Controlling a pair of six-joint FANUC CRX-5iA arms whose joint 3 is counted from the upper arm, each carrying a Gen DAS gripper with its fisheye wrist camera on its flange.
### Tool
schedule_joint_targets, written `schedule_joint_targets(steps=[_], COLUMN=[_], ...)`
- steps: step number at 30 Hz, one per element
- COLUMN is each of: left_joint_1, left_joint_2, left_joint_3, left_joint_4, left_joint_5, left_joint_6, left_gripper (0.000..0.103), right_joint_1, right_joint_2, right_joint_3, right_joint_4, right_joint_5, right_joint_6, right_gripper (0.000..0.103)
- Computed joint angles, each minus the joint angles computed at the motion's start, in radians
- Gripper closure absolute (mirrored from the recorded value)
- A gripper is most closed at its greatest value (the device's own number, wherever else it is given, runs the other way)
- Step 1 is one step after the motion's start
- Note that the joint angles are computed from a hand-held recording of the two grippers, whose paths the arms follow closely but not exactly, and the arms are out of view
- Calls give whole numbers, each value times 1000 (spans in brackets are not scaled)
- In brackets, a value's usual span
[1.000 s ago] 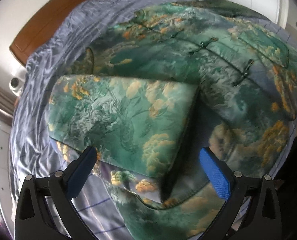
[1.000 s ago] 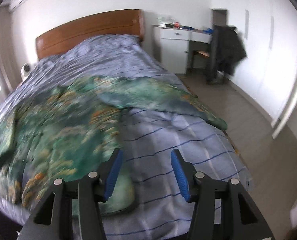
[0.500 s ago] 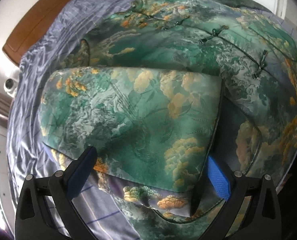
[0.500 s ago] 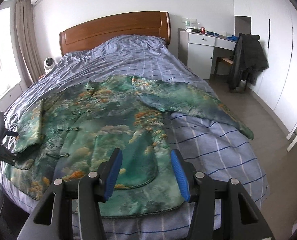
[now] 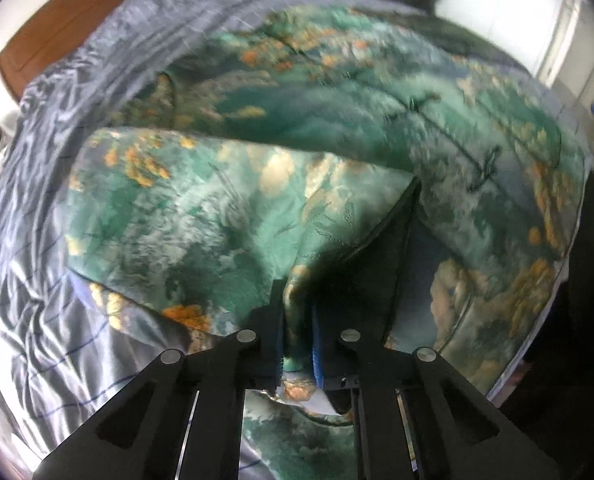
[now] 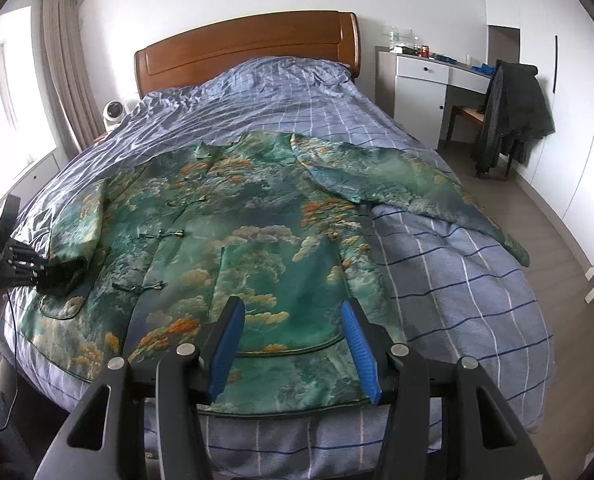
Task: Fold large clothes
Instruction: 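Grasp the other folded sleeve with the left tool and unfold it outward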
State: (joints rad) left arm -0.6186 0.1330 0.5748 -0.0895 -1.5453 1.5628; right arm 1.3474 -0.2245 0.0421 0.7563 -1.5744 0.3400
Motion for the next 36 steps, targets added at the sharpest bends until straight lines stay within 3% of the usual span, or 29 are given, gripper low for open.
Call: schedule_joint_targets(steps=[6, 11, 18, 21, 24, 27, 29, 31, 36], left_joint_1=[30, 118, 269, 310, 357, 399, 345, 240, -17], left_joint_2=[-78, -159, -252, -286, -342, -409, -432, -427, -380], left_joint_3=[-1, -3, 18, 13, -43, -127, -158, -156, -121], left_joint_4=[-42, -68, -236, -377, -463, -425, -449, -503, -586], left_joint_5=[41, 74, 11, -58, -103, -96, -109, -137, -146], left_joint_6=[75, 156, 306, 396, 497, 557, 579, 615, 721], left_gripper=[94, 94, 92, 83, 55, 53, 48, 33, 16], right_joint_1=[6, 2, 13, 18, 24, 26, 24, 24, 8], right_joint_2=[6, 9, 15, 17, 14, 12, 12, 12, 21], right_joint_3=[-2, 0, 1, 0, -4, -9, -11, -12, -4], right_joint_4=[2, -2, 8, 15, 20, 26, 27, 27, 19], right_joint_5=[9, 18, 29, 31, 32, 30, 31, 33, 46], right_joint_6=[1, 0, -5, -7, -15, -27, -34, -35, -16], right_gripper=[51, 51, 51, 51, 51, 51, 51, 51, 51])
